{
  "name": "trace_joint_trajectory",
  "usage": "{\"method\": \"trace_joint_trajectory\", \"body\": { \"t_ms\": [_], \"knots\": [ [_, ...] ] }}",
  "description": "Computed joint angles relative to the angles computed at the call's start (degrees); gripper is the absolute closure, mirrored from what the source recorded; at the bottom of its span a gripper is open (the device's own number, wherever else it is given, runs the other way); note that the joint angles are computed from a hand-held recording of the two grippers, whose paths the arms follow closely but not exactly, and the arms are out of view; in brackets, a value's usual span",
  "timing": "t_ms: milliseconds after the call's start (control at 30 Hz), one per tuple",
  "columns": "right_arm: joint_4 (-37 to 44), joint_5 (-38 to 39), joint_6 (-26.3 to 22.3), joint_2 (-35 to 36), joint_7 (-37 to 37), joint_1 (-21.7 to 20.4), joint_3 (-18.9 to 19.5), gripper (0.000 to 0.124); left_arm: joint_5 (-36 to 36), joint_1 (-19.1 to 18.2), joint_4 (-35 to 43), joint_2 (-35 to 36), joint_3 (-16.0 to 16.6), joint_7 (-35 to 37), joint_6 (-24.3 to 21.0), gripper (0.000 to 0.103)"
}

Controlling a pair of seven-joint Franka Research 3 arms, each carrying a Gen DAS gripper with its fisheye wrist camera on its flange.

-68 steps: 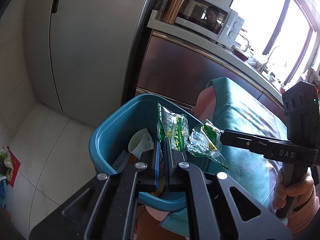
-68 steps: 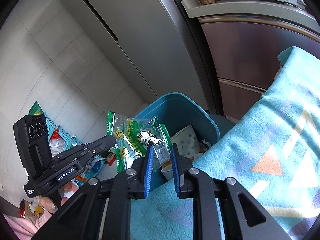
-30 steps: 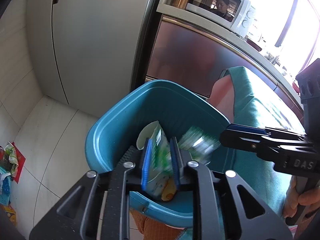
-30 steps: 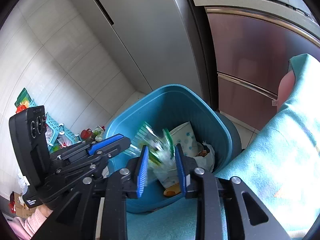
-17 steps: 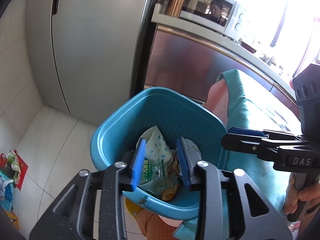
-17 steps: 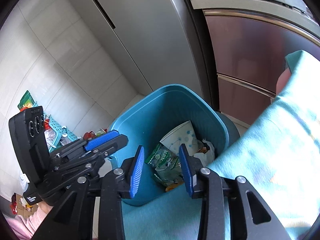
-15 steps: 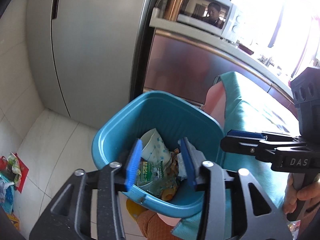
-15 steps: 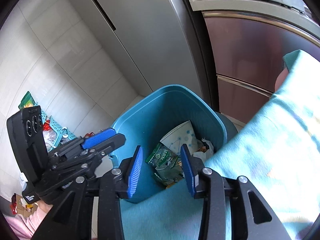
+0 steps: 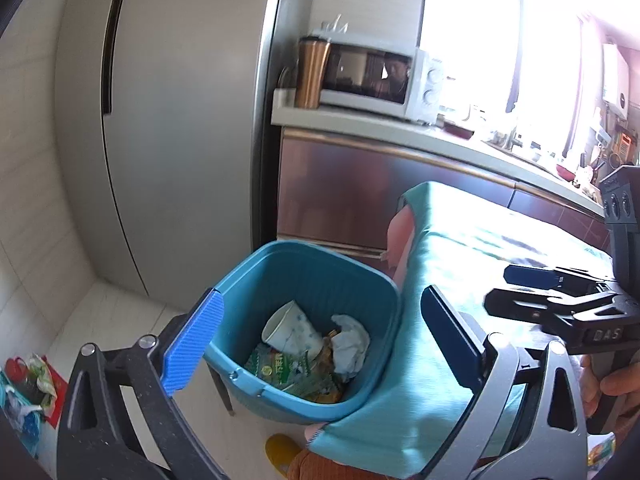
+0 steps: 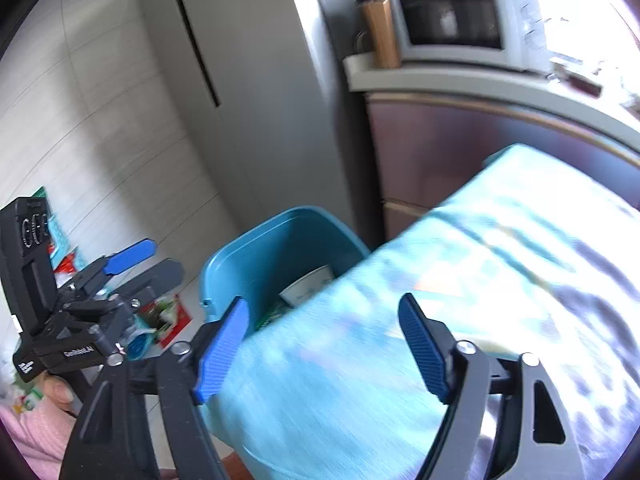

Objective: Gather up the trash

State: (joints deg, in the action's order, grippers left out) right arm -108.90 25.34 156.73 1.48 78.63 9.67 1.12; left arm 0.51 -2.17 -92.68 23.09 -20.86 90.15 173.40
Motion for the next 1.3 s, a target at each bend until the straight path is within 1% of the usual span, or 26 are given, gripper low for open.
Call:
{"method": "trace_joint_trajectory", "body": {
  "t_ms": [67, 100, 167, 200, 267, 333, 367, 400, 433, 467, 500, 567, 600, 633, 667, 700, 733, 833, 900, 1000, 1067, 1100, 1133, 1167, 1233, 1300],
  "knots": [
    [-3.0, -1.6, 2.3, -2.3, 1.9, 0.0, -0.2, 0.04, 0.8, -0.9, -1.9, -1.4, 0.7, -0.8, 2.1, 0.006],
    [-4.5, -2.6, 3.4, -3.5, 2.8, -0.2, -0.3, 0.036, 1.4, -1.2, -2.6, -2.0, 0.9, -1.1, 2.8, 0.006],
    [-8.0, -8.6, 6.8, -5.9, 8.4, -0.9, 0.0, 0.031, 4.3, -4.2, -3.8, -3.2, 4.3, -3.9, 4.2, 0.006],
    [-9.9, -11.3, 8.5, -7.3, 11.0, -1.5, 0.3, 0.029, 5.2, -4.9, -4.3, -3.7, 4.8, -4.8, 5.0, 0.006],
    [-12.9, -18.5, 11.4, -9.3, 17.6, -3.7, 1.8, 0.028, 6.1, -4.8, -5.4, -4.6, 4.3, -6.0, 6.2, 0.006],
    [-15.7, -25.8, 13.6, -11.5, 24.3, -6.9, 3.9, 0.028, 6.1, -3.7, -6.3, -5.2, 2.6, -6.8, 7.6, 0.006],
    [-16.9, -29.9, 14.8, -12.6, 28.1, -9.2, 5.6, 0.028, 6.6, -4.4, -6.7, -5.5, 3.1, -7.9, 8.4, 0.006],
    [-18.4, -32.7, 15.8, -13.9, 30.8, -11.0, 6.8, 0.028, 7.6, -5.8, -7.0, -5.8, 4.5, -9.4, 9.1, 0.006],
    [-19.6, -35.2, 16.4, -15.0, 33.2, -12.9, 8.1, 0.028, 9.1, -8.0, -7.2, -6.2, 6.9, -11.2, 10.0, 0.006],
    [-20.4, -37.8, 17.1, -15.9, 35.8, -15.3, 9.9, 0.028, 10.9, -10.9, -7.5, -6.6, 9.9, -13.3, 10.8, 0.006],
    [-21.6, -39.2, 17.9, -17.1, 37.3, -16.7, 10.7, 0.028, 12.6, -13.6, -7.8, -6.9, 12.9, -15.2, 11.3, 0.006],
    [-24.2, -40.6, 18.9, -19.9, 39.9, -19.4, 12.6, 0.028, 15.3, -17.3, -8.1, -7.4, 16.7, -17.9, 12.2, 0.006],
    [-25.1, -41.3, 19.8, -20.8, 41.0, -21.2, 14.0, 0.028, 16.7, -20.4, -8.4, -7.7, 20.0, -19.6, 12.8, 0.006],
    [-25.7, -41.9, 20.3, -21.6, 41.9, -23.1, 15.6, 0.028, 18.2, -21.8, -8.6, -8.0, 21.5, -21.3, 13.1, 0.006],
    [-26.2, -42.6, 20.3, -22.6, 43.1, -25.5, 17.6, 0.028, 18.5, -21.6, -8.7, -8.1, 21.0, -21.5, 13.2, 0.006],
    [-27.0, -43.3, 20.5, -23.8, 44.4, -27.9, 19.5, 0.028, 19.4, -22.1, -8.8, -8.3, 21.4, -22.5, 13.2, 0.006],
    [-27.6, -43.6, 21.1, -24.8, 45.4, -29.8, 21.1, 0.028, 20.4, -23.9, -8.9, -8.4, 23.4, -24.0, 13.6, 0.006],
    [-29.5, -42.8, 22.0, -27.7, 46.6, -33.3, 23.9, 0.028, 22.5, -27.3, -9.2, -8.8, 27.0, -27.3, 14.1, 0.006],
    [-30.5, -42.3, 22.1, -29.6, 47.2, -36.3, 26.5, 0.028, 23.4, -27.6, -9.2, -8.8, 27.4, -28.6, 14.4, 0.006],
    [-31.8, -41.0, 22.6, -31.9, 47.8, -39.6, 29.0, 0.028, 24.3, -26.2, -9.1, -8.9, 25.8, -29.5, 14.3, 0.006],
    [-32.5, -39.7, 22.8, -32.9, 47.5, -40.4, 29.7, 0.028, 24.9, -25.8, -9.4, -9.1, 25.5, -29.8, 14.6, 0.006],
    [-32.9, -39.3, 22.9, -33.8, 47.7, -41.6, 30.5, 0.028, 25.3, -27.2, -9.5, -9.1, 27.1, -30.4, 14.9, 0.006],
    [-33.1, -38.8, 23.1, -34.1, 47.4, -42.0, 30.8, 0.028, 25.8, -29.4, -9.8, -9.2, 29.6, -31.0, 15.3, 0.006],
    [-33.4, -38.2, 23.1, -34.5, 47.3, -42.4, 31.3, 0.028, 25.9, -30.3, -9.8, -9.1, 30.6, -31.2, 15.6, 0.006],
    [-34.0, -37.0, 23.4, -35.4, 47.0, -43.0, 31.7, 0.028, 25.9, -34.8, -10.2, -9.0, 35.5, -31.7, 16.3, 0.006],
    [-34.3, -36.1, 23.4, -36.1, 46.5, -43.6, 32.3, 0.028, 25.3, -36.9, -10.6, -9.1, 37.7, -31.1, 16.7, 0.006]
  ]
}}
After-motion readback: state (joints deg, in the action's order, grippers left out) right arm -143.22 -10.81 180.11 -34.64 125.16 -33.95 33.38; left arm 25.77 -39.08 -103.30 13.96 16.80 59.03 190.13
